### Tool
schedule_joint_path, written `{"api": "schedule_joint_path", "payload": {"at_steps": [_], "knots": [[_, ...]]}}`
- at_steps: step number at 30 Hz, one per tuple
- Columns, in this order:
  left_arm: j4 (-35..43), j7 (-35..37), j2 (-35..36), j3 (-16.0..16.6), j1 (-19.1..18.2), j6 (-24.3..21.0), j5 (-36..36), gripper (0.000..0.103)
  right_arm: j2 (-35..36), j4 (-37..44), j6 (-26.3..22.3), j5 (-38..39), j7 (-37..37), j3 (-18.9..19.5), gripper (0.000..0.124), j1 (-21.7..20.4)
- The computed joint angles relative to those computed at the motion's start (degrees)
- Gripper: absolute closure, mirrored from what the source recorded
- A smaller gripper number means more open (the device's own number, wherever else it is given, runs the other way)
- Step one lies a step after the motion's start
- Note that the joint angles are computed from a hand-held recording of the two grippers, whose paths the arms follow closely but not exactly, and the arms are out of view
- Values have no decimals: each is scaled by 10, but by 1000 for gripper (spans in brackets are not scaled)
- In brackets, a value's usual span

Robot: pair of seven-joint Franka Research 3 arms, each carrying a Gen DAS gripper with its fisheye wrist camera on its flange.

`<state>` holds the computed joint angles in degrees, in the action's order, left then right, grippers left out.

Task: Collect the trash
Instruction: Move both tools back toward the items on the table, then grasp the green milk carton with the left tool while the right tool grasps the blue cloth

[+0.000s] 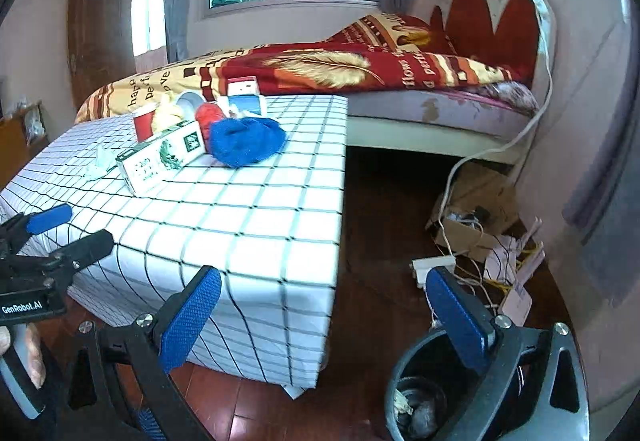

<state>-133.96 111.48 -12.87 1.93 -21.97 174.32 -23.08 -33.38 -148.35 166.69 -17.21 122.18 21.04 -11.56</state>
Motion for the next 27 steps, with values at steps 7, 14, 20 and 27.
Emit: {"api": "schedule_joint_path", "payload": {"at_steps": [7, 14, 20, 27], "knots": [[71, 21, 69, 7, 35, 2, -13, 6, 97, 90, 30, -41, 24, 40, 21, -28], [180, 30, 162, -28, 84, -49, -20, 11, 248, 231, -32, -85, -15, 7, 21, 15], [237, 33, 204, -74, 127, -98, -20, 26, 326, 305, -61, -59, -65, -37, 21, 66], [240, 43, 208, -130, 184, -106, -39, 56, 411, 411, -117, -47, -78, -84, 23, 119]]}}
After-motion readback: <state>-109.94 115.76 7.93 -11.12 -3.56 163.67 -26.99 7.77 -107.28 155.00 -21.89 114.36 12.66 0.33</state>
